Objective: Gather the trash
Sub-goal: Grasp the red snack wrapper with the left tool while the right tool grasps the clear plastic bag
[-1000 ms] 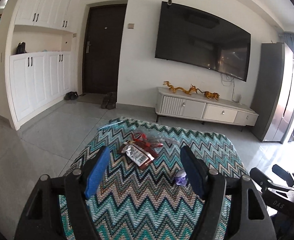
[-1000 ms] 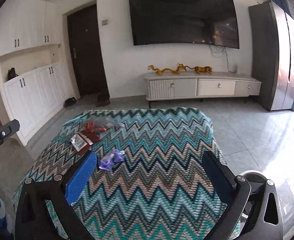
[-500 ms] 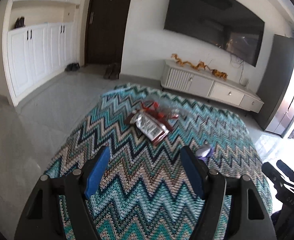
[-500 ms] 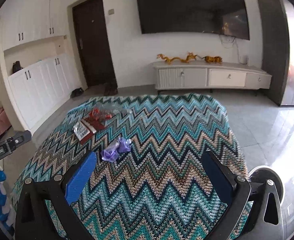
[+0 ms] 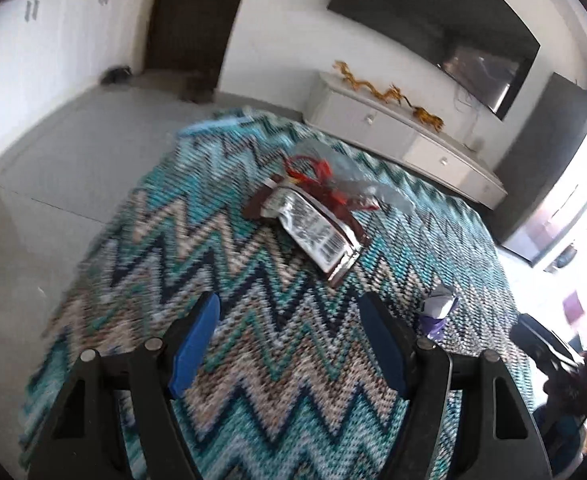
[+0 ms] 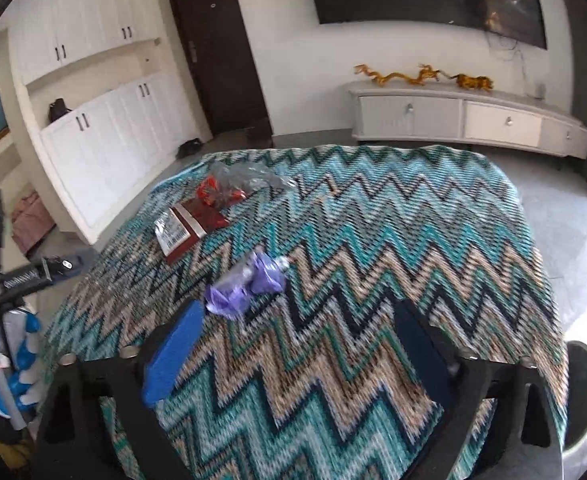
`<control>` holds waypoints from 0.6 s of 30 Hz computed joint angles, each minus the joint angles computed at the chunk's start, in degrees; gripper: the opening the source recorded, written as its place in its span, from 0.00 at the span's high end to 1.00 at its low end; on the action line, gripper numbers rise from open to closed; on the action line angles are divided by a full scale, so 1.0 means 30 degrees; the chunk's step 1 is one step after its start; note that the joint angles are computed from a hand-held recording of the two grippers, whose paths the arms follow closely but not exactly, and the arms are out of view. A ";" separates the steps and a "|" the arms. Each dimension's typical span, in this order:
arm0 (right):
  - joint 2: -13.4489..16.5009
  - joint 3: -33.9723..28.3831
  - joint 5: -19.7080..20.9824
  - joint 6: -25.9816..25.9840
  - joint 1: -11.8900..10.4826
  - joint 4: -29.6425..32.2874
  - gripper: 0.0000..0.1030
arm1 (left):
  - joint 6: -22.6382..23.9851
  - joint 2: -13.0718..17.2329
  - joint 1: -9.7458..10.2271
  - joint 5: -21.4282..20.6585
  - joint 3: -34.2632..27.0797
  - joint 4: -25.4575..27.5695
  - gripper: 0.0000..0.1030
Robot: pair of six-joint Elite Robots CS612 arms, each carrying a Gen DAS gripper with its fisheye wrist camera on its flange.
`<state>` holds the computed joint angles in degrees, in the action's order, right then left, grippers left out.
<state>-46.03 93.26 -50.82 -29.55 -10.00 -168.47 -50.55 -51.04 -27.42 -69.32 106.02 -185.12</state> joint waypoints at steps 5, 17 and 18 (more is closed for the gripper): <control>0.0613 -0.1655 0.0593 -0.0731 0.0511 0.1865 0.26 | 0.0255 0.1015 0.0963 -0.2912 -0.1274 -0.0447 0.31; 0.3021 -0.6500 0.0731 -0.0766 0.1971 0.5148 0.26 | -0.0126 0.2926 0.2448 -0.6038 -0.4278 -0.0269 0.32; 0.3139 -0.6751 0.0699 -0.0826 0.2074 0.5316 0.26 | -0.0253 0.3026 0.2514 -0.6120 -0.4430 -0.0291 0.32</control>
